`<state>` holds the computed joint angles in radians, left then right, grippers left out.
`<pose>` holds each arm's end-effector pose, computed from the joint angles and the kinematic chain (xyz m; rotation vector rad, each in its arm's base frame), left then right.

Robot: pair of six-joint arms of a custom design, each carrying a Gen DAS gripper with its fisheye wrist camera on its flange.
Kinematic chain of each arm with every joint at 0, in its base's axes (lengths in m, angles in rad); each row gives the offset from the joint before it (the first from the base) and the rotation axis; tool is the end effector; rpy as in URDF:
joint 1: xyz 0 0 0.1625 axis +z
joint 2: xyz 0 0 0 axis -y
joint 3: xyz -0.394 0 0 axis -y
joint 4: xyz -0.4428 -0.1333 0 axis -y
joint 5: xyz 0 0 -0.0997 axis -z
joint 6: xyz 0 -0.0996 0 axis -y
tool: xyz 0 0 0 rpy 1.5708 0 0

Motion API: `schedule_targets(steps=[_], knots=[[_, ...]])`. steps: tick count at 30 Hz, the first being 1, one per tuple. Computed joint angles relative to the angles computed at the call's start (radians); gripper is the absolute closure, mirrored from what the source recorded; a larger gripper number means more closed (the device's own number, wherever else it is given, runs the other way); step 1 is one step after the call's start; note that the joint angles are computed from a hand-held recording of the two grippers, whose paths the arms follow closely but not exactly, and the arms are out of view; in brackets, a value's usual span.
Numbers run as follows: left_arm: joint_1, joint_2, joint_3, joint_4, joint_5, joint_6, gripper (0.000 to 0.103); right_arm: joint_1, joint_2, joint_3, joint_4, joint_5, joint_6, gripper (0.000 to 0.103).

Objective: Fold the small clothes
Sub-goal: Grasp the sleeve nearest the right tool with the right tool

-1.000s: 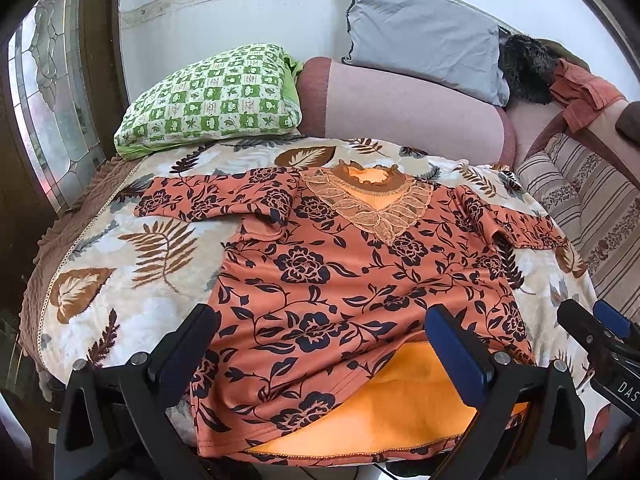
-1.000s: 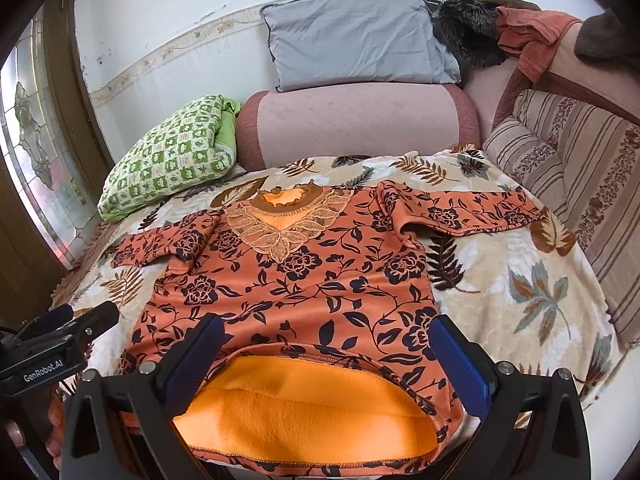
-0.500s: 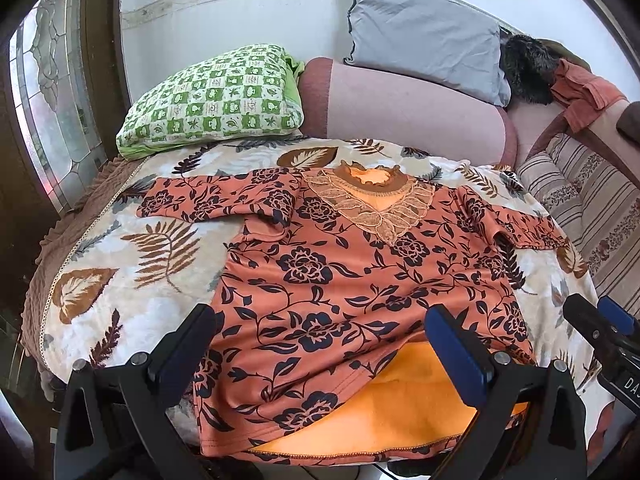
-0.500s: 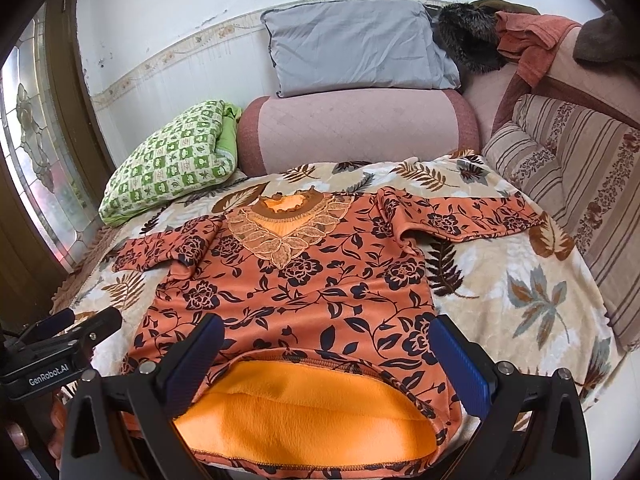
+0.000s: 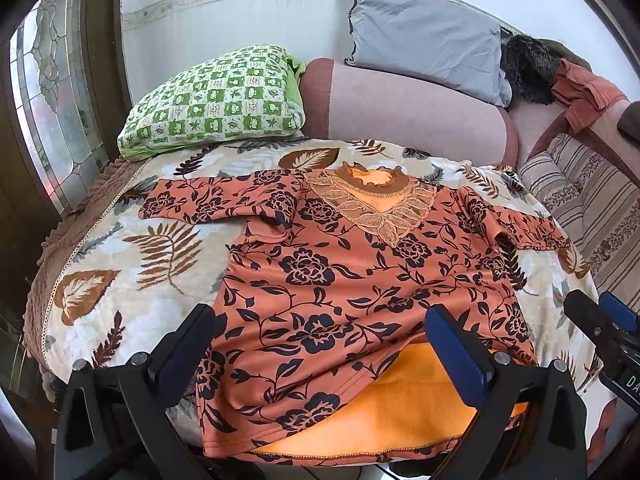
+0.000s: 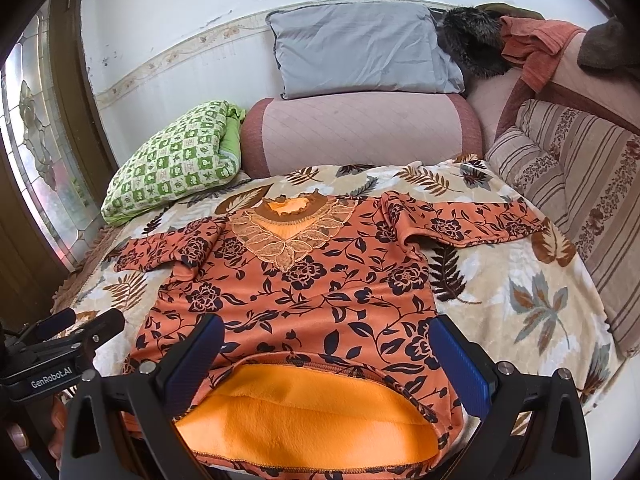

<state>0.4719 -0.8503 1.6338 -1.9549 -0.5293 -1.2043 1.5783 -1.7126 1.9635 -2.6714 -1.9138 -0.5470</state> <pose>-0.4757 -0.4889 0.0610 0.1389 2.2067 -0.9697 0.1036 -0.5088 0.4556 0.4828 -2.3933 0.9490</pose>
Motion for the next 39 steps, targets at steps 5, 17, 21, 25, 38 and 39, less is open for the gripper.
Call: schedule_targets(steps=[5, 17, 21, 25, 38, 39], knots=[[0.000, -0.001, 0.000, 0.002, 0.000, 0.000, 0.000, 0.002, 0.002, -0.001, -0.001, 0.000, -0.001, 0.000], [0.000, -0.007, 0.002, 0.007, -0.001, 0.001, 0.000, 0.006, 0.004, -0.003, 0.000, -0.001, -0.004, 0.000], [0.001, -0.002, 0.000, 0.004, 0.000, -0.003, 0.000, 0.004, 0.003, -0.001, -0.004, 0.004, -0.008, 0.000], [0.000, -0.003, 0.000, 0.004, -0.001, 0.000, 0.000, 0.004, 0.002, -0.001, -0.003, 0.005, -0.008, 0.000], [0.059, 0.014, -0.011, 0.045, -0.089, -0.035, 0.000, -0.140, 0.028, -0.100, 0.202, 0.148, 0.166, 0.000], [0.068, 0.021, -0.017, 0.054, -0.100, -0.035, 0.000, -0.170, 0.040, -0.126, 0.219, 0.164, 0.189, 0.000]])
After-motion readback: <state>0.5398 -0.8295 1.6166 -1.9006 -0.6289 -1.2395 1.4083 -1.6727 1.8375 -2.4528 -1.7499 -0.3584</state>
